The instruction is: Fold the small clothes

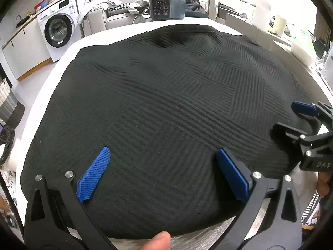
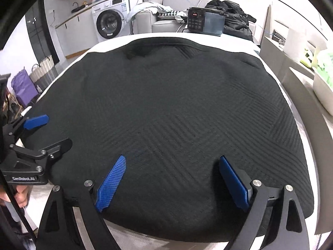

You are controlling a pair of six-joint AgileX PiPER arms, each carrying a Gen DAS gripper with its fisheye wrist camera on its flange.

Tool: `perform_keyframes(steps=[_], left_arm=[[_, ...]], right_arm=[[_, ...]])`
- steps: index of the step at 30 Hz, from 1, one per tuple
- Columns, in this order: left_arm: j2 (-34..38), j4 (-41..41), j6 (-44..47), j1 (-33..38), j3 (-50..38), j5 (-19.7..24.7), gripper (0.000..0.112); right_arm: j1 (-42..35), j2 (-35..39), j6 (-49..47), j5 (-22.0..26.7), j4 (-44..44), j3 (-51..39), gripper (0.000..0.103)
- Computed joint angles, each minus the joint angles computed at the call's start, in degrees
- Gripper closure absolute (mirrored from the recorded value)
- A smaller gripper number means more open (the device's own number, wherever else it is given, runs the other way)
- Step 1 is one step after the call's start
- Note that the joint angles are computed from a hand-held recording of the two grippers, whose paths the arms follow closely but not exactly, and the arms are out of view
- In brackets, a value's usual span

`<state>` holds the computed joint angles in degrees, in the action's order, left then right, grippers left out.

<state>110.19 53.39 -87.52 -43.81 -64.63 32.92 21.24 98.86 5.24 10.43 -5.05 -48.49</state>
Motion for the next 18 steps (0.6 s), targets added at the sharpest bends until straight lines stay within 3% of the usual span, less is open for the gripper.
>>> perform_keyframes(steps=[2,9,18], left_arm=[[0.0,0.1,-0.1,0.1,0.1,-0.1,0.01],[-0.8,0.5,0.2,0.8,1.3,-1.0,0.01],[-0.8,0.5,0.0,0.7,1.2,-1.0,0.01]], right_arm=[[0.6,0.2,4.8,-0.3,-5.4,0.2,0.011],[-0.9,-0.1,7.7,0.3,-8.6,0.6,0.01],[-12.0,-4.7,-2.9,-1.6,-2.0,5.2,0.011]])
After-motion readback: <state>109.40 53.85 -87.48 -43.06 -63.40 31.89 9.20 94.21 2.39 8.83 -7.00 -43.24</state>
